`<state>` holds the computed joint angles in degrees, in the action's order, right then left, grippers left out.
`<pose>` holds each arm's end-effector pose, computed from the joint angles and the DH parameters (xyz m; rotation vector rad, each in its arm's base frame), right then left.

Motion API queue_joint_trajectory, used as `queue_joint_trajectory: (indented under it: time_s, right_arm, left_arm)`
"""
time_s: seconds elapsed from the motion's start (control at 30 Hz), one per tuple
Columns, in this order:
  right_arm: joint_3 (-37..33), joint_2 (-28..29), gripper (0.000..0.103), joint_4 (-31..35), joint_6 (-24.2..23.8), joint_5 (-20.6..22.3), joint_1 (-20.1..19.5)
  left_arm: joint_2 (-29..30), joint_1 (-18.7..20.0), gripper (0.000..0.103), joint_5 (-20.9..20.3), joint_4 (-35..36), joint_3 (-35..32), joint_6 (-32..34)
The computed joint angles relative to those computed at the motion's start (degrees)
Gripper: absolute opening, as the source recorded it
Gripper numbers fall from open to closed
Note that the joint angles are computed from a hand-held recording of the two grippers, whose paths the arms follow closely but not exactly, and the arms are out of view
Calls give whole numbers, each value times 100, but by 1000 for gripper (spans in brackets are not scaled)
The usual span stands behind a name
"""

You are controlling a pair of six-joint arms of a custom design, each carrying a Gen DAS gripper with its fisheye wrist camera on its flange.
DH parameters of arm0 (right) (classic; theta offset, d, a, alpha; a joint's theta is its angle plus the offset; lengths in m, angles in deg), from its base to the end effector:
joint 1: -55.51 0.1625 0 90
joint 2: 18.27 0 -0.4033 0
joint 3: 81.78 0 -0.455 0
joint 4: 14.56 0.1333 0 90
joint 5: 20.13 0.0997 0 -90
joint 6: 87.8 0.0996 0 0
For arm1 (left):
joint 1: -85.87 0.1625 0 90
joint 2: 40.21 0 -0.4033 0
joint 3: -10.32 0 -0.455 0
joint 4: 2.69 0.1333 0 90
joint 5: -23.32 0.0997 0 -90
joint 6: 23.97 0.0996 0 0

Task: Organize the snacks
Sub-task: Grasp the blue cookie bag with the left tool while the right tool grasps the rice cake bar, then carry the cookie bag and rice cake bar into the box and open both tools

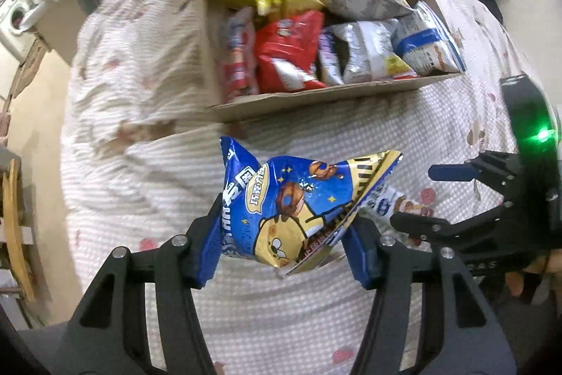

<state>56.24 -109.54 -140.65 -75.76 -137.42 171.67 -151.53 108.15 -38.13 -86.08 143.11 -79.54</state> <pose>0.2481 -0.3064 0.1289 0.3827 -2.6051 -0.0230 -0.2308 -0.2901 0.2475 0.4178 2.4400 -0.2597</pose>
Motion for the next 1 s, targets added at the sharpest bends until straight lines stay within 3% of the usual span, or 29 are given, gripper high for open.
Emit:
queue_joint_trajectory:
  time_s: [0.1, 0.23, 0.33, 0.43, 0.47, 0.5, 0.7, 1.0]
  right_arm:
    - [-79, 296, 83, -9, -97, 31, 77]
    - [-192, 738, 82, 70, -197, -249, 209]
    - [-225, 992, 74, 130, -212, -474, 275]
    - [-204, 1013, 52, 142, -297, -385, 281]
    - [-154, 1003, 38, 113, -254, -337, 305]
    - [-132, 965, 35, 102, -250, -328, 315]
    - [98, 396, 33, 128, -299, -51, 283]
    - [337, -427, 33, -635, -934, 648, 497]
  left_arm:
    - [-289, -55, 56, 59, 236, 32, -179]
    - [-517, -75, 56, 205, 366, 160, -339]
    - [-679, 14, 56, 161, 391, 239, -513]
    - [-797, 100, 56, 28, 362, 288, -607]
    - [-809, 100, 56, 26, 377, 292, -625]
    - [-818, 98, 56, 26, 381, 293, -632]
    - [-880, -13, 56, 149, 411, 315, -650]
    - [-980, -280, 56, 426, 631, 263, -863]
